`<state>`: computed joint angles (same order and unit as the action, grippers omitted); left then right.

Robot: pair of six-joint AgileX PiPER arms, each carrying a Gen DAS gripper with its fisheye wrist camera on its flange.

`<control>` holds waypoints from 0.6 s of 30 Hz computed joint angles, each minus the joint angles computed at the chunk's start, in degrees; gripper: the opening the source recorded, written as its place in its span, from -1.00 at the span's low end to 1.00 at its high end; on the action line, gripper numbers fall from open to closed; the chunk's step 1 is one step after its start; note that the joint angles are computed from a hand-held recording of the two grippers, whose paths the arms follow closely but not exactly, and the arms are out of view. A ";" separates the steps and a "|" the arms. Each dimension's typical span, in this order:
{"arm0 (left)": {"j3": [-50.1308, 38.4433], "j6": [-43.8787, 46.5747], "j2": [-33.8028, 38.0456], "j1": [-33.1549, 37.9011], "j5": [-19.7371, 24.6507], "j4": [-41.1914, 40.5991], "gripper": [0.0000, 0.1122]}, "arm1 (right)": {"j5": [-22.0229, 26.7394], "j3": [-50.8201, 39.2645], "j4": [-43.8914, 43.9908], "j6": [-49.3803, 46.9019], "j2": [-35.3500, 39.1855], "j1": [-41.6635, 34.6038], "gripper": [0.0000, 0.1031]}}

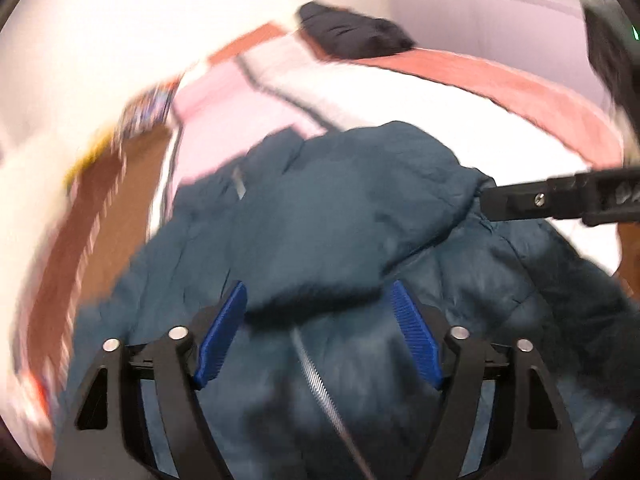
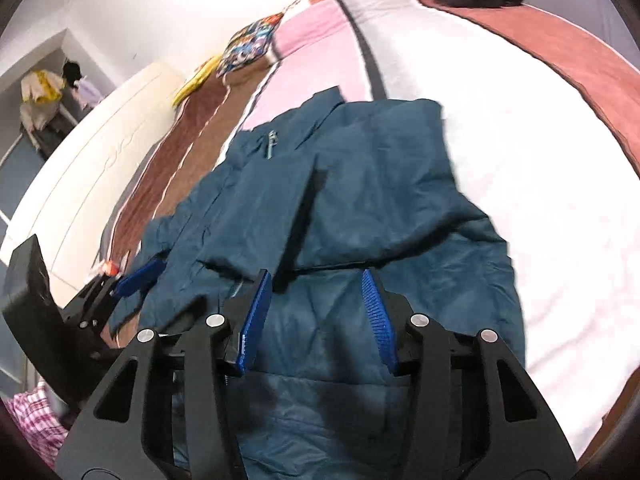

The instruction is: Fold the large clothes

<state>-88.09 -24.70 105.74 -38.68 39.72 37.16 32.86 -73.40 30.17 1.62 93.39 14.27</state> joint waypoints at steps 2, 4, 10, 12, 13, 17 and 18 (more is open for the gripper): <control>-3.34 -1.71 4.16 -2.02 1.98 5.38 0.33 | -0.19 2.43 3.32 -2.58 -1.10 -1.59 -0.08; -7.81 -2.33 9.25 -3.40 4.82 9.80 0.33 | -0.54 4.31 4.73 -3.89 -1.96 -2.33 -0.08; -16.46 2.08 15.75 -2.13 10.33 8.53 -0.21 | -1.39 7.53 6.67 -5.63 -3.83 -4.58 -0.08; -17.91 4.30 13.95 0.60 10.28 1.74 -0.50 | -1.74 7.95 6.87 -5.77 -4.14 -5.00 -0.08; -18.48 4.27 13.13 1.75 10.50 0.46 -0.68 | -1.80 7.92 7.01 -5.95 -4.04 -5.03 -0.08; -18.33 2.52 8.74 7.41 9.86 -4.21 -0.82 | -1.88 7.14 6.37 -5.06 -3.41 -3.47 -0.08; -18.61 1.86 7.82 8.99 10.12 -4.81 -0.83 | -1.81 6.67 5.53 -4.54 -3.09 -2.83 -0.08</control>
<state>-106.70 -22.84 113.56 -29.68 49.85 32.35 31.04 -66.73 35.71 -2.92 90.30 11.44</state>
